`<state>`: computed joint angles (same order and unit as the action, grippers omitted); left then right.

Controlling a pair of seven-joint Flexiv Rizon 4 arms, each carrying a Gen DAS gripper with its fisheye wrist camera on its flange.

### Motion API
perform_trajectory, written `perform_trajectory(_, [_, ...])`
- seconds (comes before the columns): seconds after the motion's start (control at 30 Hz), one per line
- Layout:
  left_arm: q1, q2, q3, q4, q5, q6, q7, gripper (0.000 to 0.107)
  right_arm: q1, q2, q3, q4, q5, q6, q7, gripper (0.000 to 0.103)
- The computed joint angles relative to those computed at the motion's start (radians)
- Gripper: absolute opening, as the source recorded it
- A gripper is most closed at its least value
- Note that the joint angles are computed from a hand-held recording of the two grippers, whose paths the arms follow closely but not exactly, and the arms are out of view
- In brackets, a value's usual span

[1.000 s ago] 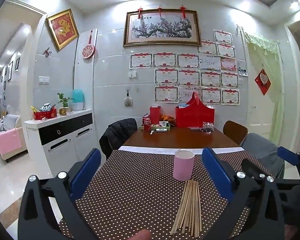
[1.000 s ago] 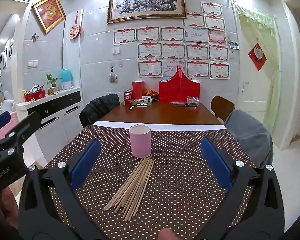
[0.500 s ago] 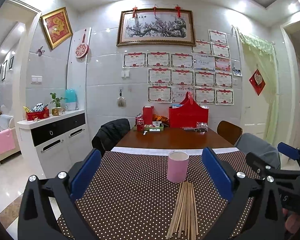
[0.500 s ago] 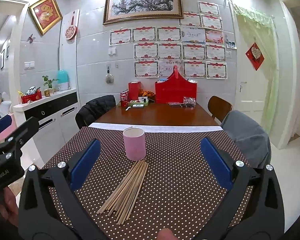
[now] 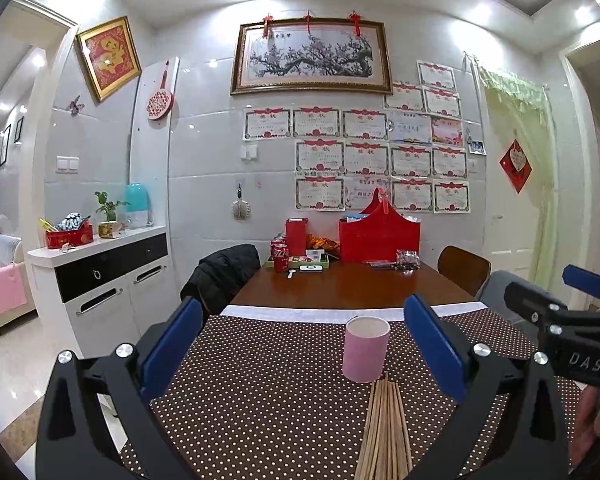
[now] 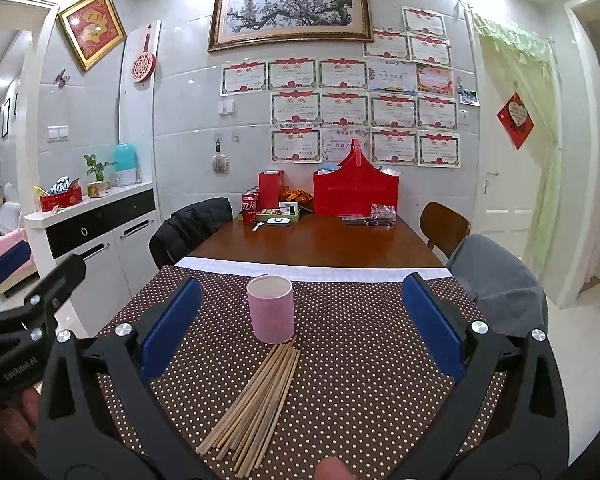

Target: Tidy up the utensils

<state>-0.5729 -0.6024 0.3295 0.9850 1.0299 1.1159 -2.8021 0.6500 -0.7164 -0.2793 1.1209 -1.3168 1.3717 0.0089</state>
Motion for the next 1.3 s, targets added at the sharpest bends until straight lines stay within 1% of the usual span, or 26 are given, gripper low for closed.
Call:
perform_trajectory(0.13, [0.054,-0.025,-0.021,-0.022,-0.048,0.052,0.037,0.099,0.001,-0.063,0.038,-0.094,0.124,-0.063,-0.15,0.098])
perform_trajectory(0.23, [0.091,-0.052,-0.025,-0.046,-0.101,0.093,0.076,0.099,0.017,-0.097,0.033,-0.148,0.203,-0.103,-0.229,0.098])
perform_trajectory(0.3, [0.127,-0.073,-0.046,-0.064,-0.167,0.116,0.134,0.099,0.023,-0.12,0.037,-0.191,0.262,-0.134,-0.291,0.098])
perform_trajectory(0.37, [0.161,-0.095,-0.071,-0.082,-0.235,0.136,0.199,0.099,0.031,-0.139,0.026,-0.223,0.305,-0.155,-0.317,0.098])
perform_trajectory(0.43, [0.176,-0.115,-0.078,-0.1,-0.282,0.147,0.249,0.099,0.035,-0.153,0.018,-0.249,0.341,-0.168,-0.336,0.098])
perform_trajectory(0.57, [0.175,-0.15,-0.062,-0.138,-0.352,0.144,0.313,0.099,0.032,-0.182,0.011,-0.299,0.404,-0.178,-0.383,0.098])
perform_trajectory(0.63, [0.165,-0.159,-0.039,-0.15,-0.378,0.142,0.323,0.099,0.029,-0.191,0.006,-0.313,0.426,-0.165,-0.399,0.098])
perform_trajectory(0.73, [0.138,-0.177,0.007,-0.168,-0.399,0.127,0.305,0.099,0.021,-0.196,0.006,-0.314,0.456,-0.137,-0.428,0.098])
perform_trajectory(0.8, [0.124,-0.187,0.023,-0.179,-0.409,0.098,0.297,0.099,0.018,-0.185,0.0,-0.282,0.466,-0.105,-0.436,0.098])
perform_trajectory(0.87, [0.118,-0.191,0.022,-0.175,-0.415,0.079,0.3,0.099,0.008,-0.183,0.013,-0.271,0.49,-0.094,-0.461,0.098])
perform_trajectory(0.97, [0.116,-0.212,-0.002,-0.188,-0.436,0.016,0.35,0.099,-0.009,-0.181,0.039,-0.248,0.536,-0.088,-0.506,0.098])
perform_trajectory(1.07, [0.131,-0.24,-0.05,-0.206,-0.479,-0.053,0.432,0.099,-0.028,-0.182,0.066,-0.222,0.586,-0.083,-0.545,0.098])
perform_trajectory(1.17, [0.16,-0.289,-0.114,-0.249,-0.555,-0.152,0.561,0.099,-0.05,-0.199,0.111,-0.228,0.647,-0.113,-0.602,0.098])
perform_trajectory(1.27, [0.184,-0.368,-0.159,-0.342,-0.629,-0.277,0.704,0.099,-0.074,-0.229,0.172,-0.258,0.721,-0.177,-0.68,0.098])
perform_trajectory(1.3, [0.194,-0.406,-0.176,-0.388,-0.657,-0.331,0.758,0.099,-0.077,-0.243,0.186,-0.278,0.742,-0.202,-0.705,0.098])
